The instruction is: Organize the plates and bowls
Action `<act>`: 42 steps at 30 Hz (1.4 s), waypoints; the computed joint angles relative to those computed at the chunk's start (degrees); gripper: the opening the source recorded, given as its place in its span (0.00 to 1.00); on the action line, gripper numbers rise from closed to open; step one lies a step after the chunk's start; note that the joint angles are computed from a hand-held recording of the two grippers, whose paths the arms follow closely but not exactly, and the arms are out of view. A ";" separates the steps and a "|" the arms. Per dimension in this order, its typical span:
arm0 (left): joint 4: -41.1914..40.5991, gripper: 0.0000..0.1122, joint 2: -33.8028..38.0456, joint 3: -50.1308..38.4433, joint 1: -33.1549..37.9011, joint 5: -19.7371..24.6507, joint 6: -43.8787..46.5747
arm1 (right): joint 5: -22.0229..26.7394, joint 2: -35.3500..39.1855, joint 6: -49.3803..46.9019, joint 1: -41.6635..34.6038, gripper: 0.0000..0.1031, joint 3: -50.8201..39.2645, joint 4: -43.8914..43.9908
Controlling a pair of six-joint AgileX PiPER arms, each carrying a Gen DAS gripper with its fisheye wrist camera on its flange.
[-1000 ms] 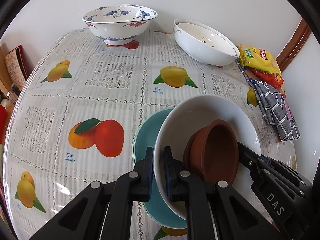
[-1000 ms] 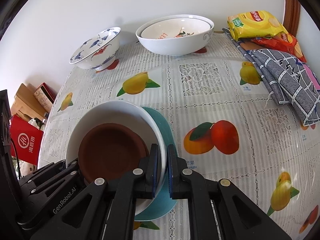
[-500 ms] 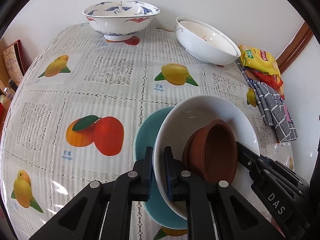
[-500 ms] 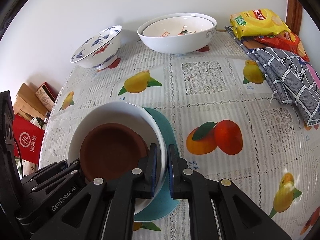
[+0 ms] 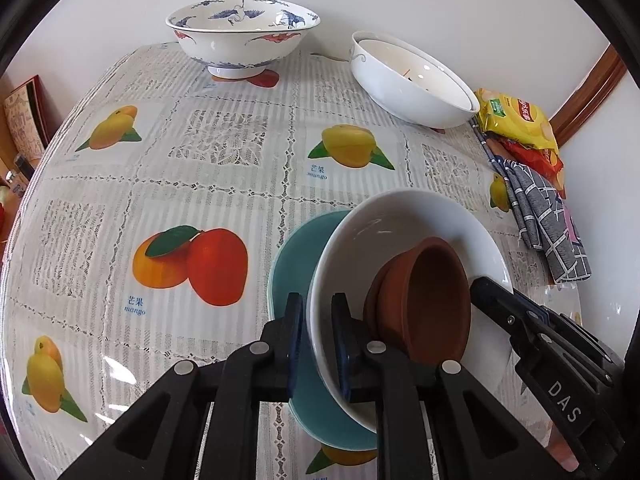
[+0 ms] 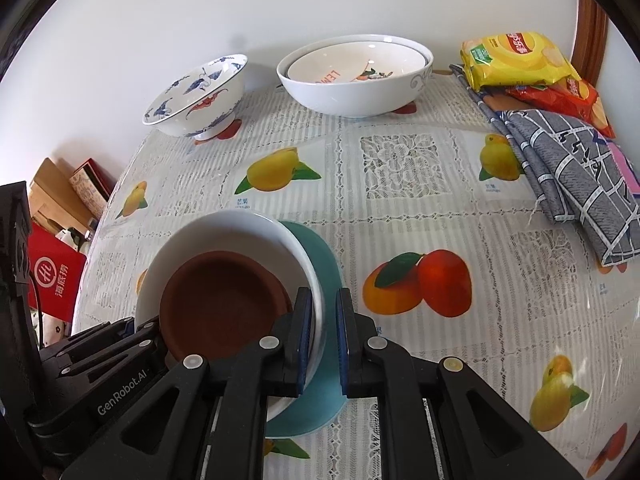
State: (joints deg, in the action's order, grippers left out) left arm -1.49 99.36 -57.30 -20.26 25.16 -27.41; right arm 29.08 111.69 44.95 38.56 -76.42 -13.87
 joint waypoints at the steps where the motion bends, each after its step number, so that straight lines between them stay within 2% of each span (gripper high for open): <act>1: 1.12 0.15 -0.31 0.11 -0.17 0.22 -1.15 | -0.13 -0.35 -0.36 -0.11 0.10 0.32 0.26; 7: 3.05 0.20 -3.28 1.32 -0.66 1.23 -3.17 | -0.06 -2.88 -0.10 0.54 0.11 2.40 -0.68; 11: 5.18 0.21 -6.10 2.60 -1.72 2.15 -5.66 | 0.67 -5.38 2.76 1.81 0.16 4.42 -3.89; 17: 10.05 0.25 -11.15 4.09 -5.02 4.86 -11.34 | 1.89 -10.27 6.21 3.55 0.19 8.36 -6.87; 20: 14.50 0.28 -14.28 4.72 -8.63 7.28 -16.56 | 4.16 -13.75 10.65 5.55 0.35 10.68 -11.74; 22: 17.04 0.31 -16.47 5.38 -11.36 8.61 -20.18 | 6.81 -16.99 16.73 8.09 0.42 13.28 -18.65; 24: 19.93 0.33 -18.29 5.54 -14.63 10.64 -24.27 | 10.36 -20.29 21.63 10.31 0.44 15.62 -23.06; 29: 28.11 0.40 -22.60 5.40 -24.94 15.98 -36.10 | 14.53 -29.30 25.22 12.91 0.46 21.48 -24.06; 33: 34.86 0.50 -24.64 4.58 -34.62 20.87 -46.56 | 20.08 -36.84 29.11 16.65 0.46 25.55 -25.00; 38: 41.54 0.57 -24.78 2.13 -46.45 29.31 -56.95 | 29.08 -45.75 34.37 23.40 0.47 29.52 -26.79; 39: 42.54 0.58 -24.59 1.62 -48.47 30.97 -58.46 | 30.63 -47.04 35.37 24.85 0.50 30.10 -27.23; 41: 44.50 0.59 -24.24 0.61 -52.71 34.76 -61.67 | 34.81 -50.11 38.59 28.90 0.72 31.54 -28.66; 42: 45.43 0.63 -24.04 0.14 -54.75 36.55 -63.27 | 36.97 -51.59 40.48 31.29 0.74 32.27 -29.65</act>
